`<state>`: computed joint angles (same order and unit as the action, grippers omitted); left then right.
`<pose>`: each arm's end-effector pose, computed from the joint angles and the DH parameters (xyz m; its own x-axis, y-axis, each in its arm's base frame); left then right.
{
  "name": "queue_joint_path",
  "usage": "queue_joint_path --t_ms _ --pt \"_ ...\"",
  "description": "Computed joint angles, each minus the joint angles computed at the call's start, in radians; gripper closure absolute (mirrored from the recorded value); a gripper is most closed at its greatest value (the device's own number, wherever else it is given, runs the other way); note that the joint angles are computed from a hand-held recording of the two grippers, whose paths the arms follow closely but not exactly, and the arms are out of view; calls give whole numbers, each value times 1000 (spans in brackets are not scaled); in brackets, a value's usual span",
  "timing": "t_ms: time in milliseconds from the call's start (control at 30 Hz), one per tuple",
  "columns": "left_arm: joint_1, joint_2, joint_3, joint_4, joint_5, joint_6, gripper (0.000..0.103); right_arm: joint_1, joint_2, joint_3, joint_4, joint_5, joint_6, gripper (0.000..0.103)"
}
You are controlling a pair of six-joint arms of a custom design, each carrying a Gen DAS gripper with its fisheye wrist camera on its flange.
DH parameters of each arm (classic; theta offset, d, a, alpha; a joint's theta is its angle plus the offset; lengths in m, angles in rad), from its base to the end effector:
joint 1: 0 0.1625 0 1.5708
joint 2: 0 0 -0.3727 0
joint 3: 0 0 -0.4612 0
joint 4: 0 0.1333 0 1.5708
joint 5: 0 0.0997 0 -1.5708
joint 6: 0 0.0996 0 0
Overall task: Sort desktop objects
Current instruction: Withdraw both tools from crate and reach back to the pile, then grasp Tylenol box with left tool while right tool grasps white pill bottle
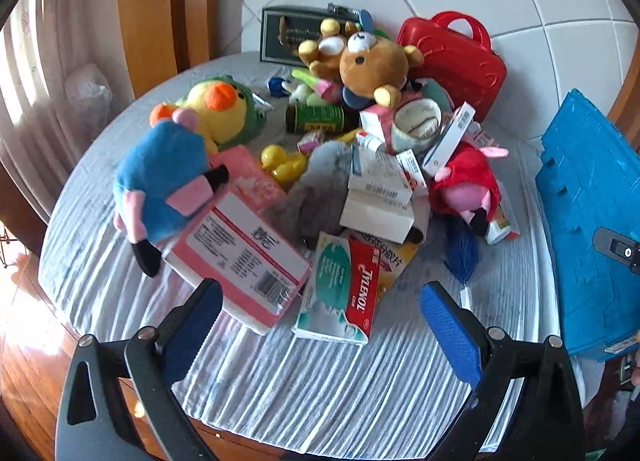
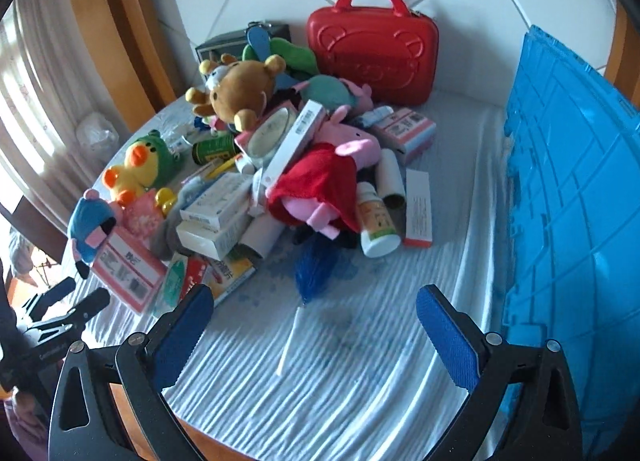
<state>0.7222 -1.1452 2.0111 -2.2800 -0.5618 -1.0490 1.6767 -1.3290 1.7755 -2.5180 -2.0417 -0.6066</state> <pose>-0.2635 -0.5222 0.0827 -0.7687 -0.3233 -0.5519 0.1501 0.7477 -0.6469 0.1548 -0.6224 0.2952 -0.6941 -0.3968 0.6007 -0.5945 0.7865 -0.1675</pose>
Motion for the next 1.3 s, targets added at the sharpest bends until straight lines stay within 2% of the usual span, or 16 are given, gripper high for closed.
queue_joint_path --t_ms 200,367,533,667,867,933,967,1067,1100,1233,1267,1300 --pt "67 110 -62 -65 -82 84 2 -42 86 -51 36 -54 18 0" --pt "112 194 -140 -45 -118 91 2 -81 150 -105 58 -82 11 0" --pt "156 255 -215 51 -109 32 2 -109 213 -182 96 -93 8 0" --pt "173 294 -258 52 -97 65 2 -120 269 -245 105 -103 -13 0" --pt "204 335 -307 41 -98 79 3 -136 382 -362 56 -116 -32 0" --pt "199 334 -304 42 -87 67 9 -139 409 -397 65 -118 -30 0" --pt "196 330 -300 45 -82 63 17 -140 418 -409 69 -116 -31 3" --pt "191 310 -287 59 -89 47 29 -140 437 -432 83 -125 -43 29" --pt "192 304 -282 51 -99 51 29 -141 442 -437 89 -125 -40 32" --pt "186 310 -285 70 -84 45 29 -146 474 -464 89 -112 -39 32" --pt "184 310 -285 73 -82 46 29 -146 485 -471 85 -121 -42 35" --pt "184 308 -283 69 -83 47 29 -146 489 -473 85 -124 -44 47"
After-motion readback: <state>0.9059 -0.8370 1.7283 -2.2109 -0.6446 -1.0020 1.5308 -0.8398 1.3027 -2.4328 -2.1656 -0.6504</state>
